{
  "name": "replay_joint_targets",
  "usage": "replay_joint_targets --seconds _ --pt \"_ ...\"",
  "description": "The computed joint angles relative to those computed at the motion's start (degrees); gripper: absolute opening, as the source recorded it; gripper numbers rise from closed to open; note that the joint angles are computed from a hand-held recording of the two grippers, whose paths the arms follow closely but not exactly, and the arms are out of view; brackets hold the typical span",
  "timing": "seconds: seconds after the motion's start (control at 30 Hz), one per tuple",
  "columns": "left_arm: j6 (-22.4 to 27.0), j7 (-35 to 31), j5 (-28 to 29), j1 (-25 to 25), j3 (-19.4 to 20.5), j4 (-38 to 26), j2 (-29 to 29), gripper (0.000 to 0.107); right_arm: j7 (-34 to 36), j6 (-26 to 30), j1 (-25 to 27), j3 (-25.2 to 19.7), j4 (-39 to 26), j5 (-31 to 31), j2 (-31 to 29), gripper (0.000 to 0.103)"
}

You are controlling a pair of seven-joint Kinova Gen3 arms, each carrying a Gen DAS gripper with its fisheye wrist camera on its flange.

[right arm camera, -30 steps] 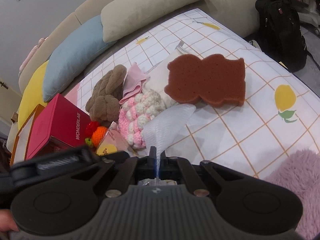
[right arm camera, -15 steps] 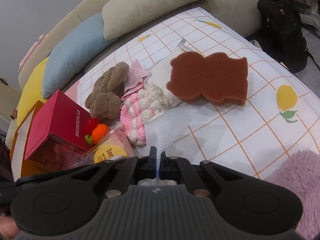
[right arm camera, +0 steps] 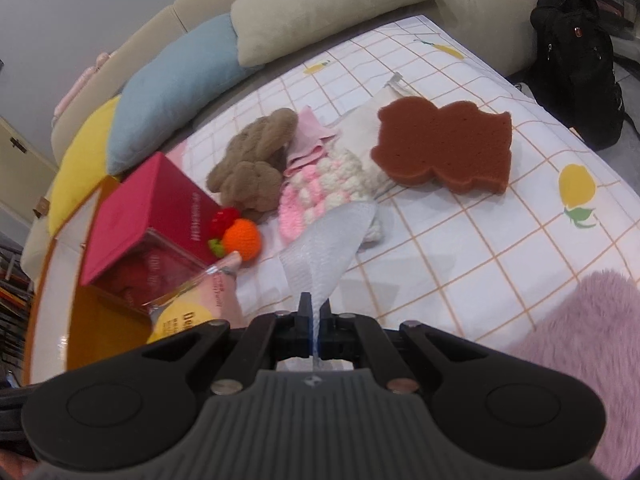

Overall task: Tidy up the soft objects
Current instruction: 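Carry both items into the white box and open both tools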

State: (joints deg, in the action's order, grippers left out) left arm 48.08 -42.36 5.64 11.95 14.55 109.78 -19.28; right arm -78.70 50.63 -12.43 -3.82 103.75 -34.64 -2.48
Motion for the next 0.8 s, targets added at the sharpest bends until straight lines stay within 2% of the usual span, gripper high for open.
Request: replay_joint_targets --seconds 0.27,0.53,0.7,0.8 --pt "4.72 0.92 -0.21 -3.36 -1.02 -1.02 -11.17 0.036 1.02 4.16 -2.38 -0.13 -2.35 -4.62 -3.58 0.0" --pt "16.92 -0.67 -4.67 -11.23 -2.56 -6.15 -16.98 0.036 -0.01 6.12 -7.26 -3.35 -11.92 -10.2 0.07 0.0" --pt "23.43 -4.46 -6.82 -14.04 -5.72 -8.34 -17.1 0.036 -7.18 5.27 -12.41 -8.25 -19.73 -7.05 5.13 0.0" --pt "24.68 -7.72 -6.82 -14.12 -8.57 -7.84 -16.65 0.037 -11.55 3.84 -16.02 -10.6 -23.45 -4.02 8.45 0.0"
